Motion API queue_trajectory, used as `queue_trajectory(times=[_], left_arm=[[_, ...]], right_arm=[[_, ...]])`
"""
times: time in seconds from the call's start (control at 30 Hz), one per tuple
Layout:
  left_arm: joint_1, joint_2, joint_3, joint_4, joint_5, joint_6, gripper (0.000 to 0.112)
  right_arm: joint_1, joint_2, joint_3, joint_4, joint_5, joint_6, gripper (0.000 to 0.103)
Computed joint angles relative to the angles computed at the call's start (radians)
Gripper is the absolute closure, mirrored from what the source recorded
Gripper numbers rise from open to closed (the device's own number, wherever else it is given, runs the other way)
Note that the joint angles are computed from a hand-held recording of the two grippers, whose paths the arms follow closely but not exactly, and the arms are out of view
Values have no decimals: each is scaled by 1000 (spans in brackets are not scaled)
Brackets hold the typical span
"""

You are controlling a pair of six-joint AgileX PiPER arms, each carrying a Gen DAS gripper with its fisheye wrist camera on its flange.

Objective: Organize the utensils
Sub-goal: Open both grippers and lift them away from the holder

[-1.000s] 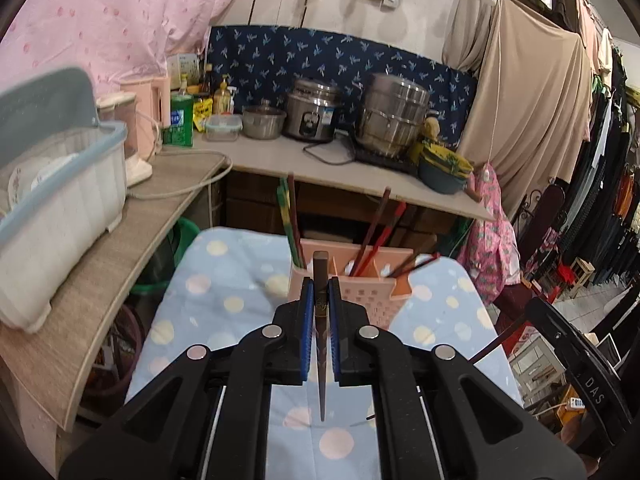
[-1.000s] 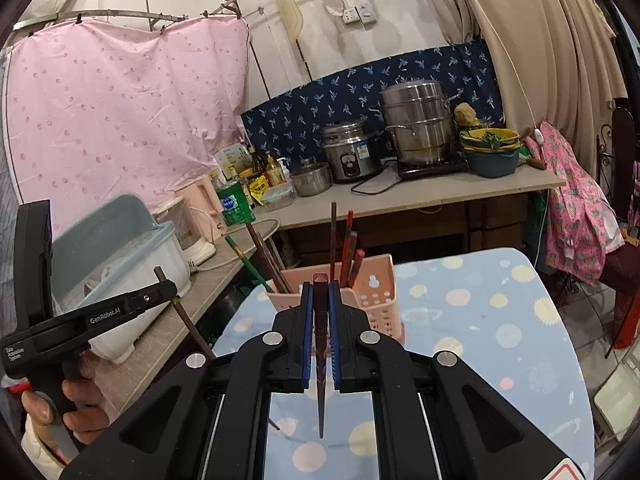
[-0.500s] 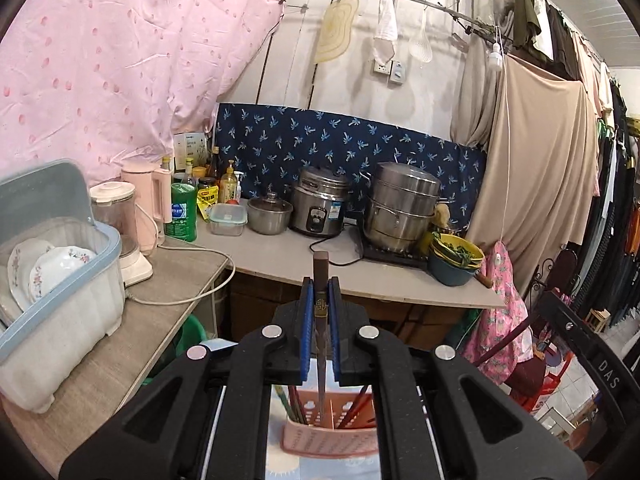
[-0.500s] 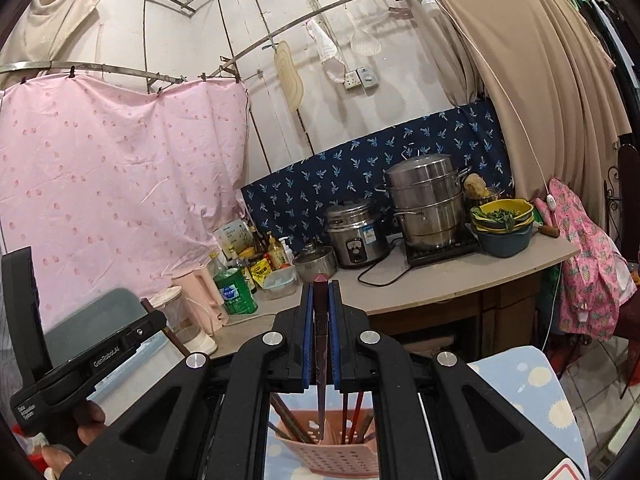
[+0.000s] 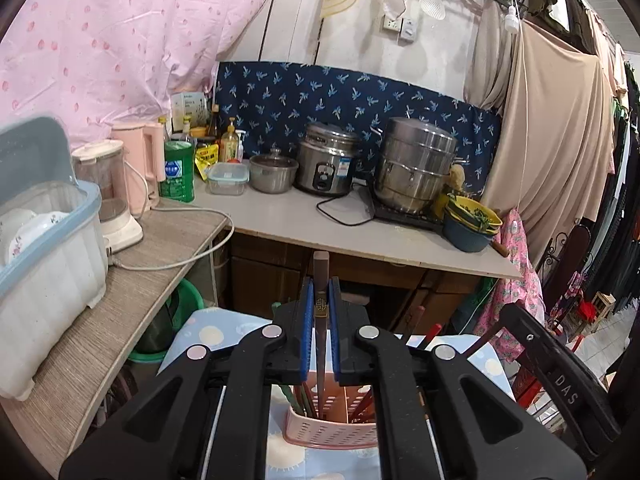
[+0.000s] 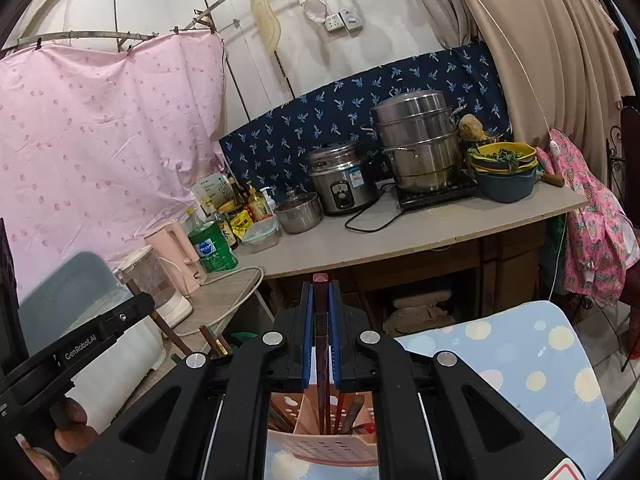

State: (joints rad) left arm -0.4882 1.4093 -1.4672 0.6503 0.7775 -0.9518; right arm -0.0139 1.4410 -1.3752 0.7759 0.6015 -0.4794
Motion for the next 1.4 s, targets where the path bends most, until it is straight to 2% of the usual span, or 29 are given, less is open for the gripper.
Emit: queue_trajectory(times=[0.23,0.3,0.67,0.77,0.97,1.1,1.23,1.4], left_arm=[[-6,2,36,4,-17,-9,104],[-13,0,45,11,-16,-16,104],[-57,-28,82,64,9,-57,99],[-74,-42,95,81,26,-69,94],[-104,-80,138,105,49,-94,93],[-135,-101,163,128,76,-118,92],[-175,-125,186,164,109,-152,86],[-220,-150,211,192,147,-180,86]], right_arm=[[15,17,10,-45,3,17,95],[16,6,25,-47,-10,17,90],[-6,-50,71,-37,2,-22,86],[-13,-74,90,-34,7,-28,84],[-22,-150,165,-42,1,-49,81],[-36,-195,208,-33,9,-60,80],[-51,-234,236,-35,27,-62,80],[-60,-283,271,-52,41,-62,80]])
